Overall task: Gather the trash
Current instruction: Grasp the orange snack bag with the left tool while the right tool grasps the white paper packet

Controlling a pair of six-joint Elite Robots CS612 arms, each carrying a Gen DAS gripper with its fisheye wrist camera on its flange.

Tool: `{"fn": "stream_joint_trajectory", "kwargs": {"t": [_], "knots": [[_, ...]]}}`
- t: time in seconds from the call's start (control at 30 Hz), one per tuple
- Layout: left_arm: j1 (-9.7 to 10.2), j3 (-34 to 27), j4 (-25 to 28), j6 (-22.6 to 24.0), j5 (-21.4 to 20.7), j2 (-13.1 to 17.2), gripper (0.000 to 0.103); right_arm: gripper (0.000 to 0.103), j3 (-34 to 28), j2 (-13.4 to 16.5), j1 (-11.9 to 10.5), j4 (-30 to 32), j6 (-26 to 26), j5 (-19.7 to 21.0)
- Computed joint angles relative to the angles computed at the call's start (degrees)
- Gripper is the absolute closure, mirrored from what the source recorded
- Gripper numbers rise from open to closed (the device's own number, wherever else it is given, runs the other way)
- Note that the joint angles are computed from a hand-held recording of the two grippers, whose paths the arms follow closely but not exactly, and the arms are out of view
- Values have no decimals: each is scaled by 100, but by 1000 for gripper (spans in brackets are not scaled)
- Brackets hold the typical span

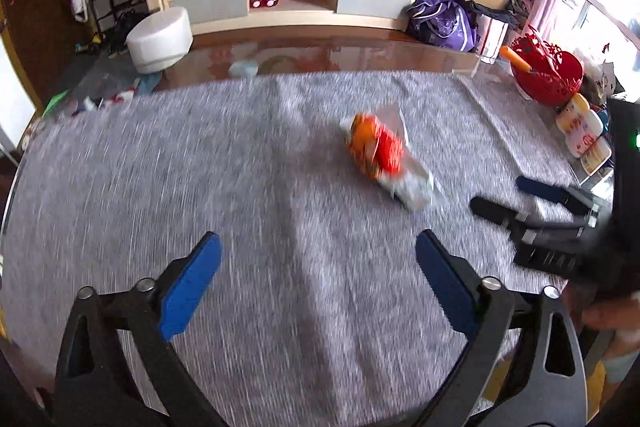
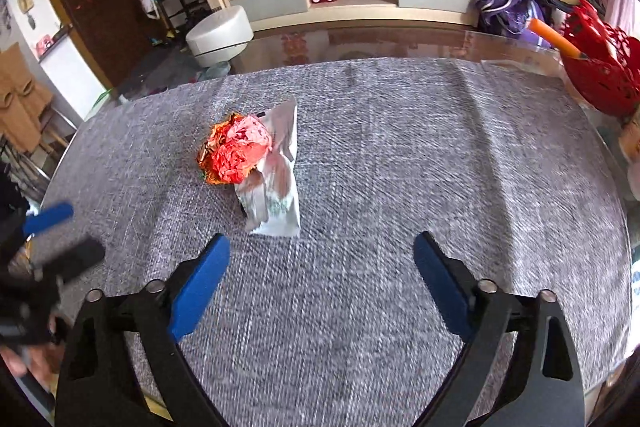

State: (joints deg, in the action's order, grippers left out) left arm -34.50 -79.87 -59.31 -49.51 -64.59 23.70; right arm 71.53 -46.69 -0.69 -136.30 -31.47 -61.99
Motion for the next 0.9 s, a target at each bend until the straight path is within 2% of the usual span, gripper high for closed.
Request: {"fn": "stream_joint_trajectory", "kwargs": {"t": [0.1, 0.23, 0.43, 0.63, 0.67, 0.73, 0.77, 0.9], "knots": [[96, 279, -348, 251, -132, -94, 29, 28, -55, 50, 38, 105, -141, 19], [225, 621, -770, 458, -413, -179, 46, 36, -42, 102, 99, 98, -341, 53], [376, 1153, -1250, 635, -766, -305, 47, 37, -122, 238, 151, 72, -304, 114], [485, 1533, -1438, 659, -1109, -354, 52, 37, -150, 297, 153, -1, -175, 280], [512, 1569, -1487, 633, -1200, -342, 54, 43, -141, 297, 160, -45, -185, 250], [547, 1596, -1528, 586, -1313, -324, 65, 55, -87, 285, 186, -210, -230, 157], [560, 1603, -1560, 585, -1351, -309, 65, 62, -70, 280, 194, -261, -249, 128], [576, 1544, -1646, 625, -1397, -244, 67, 68, -24, 277, 210, -430, -309, 65]]}}
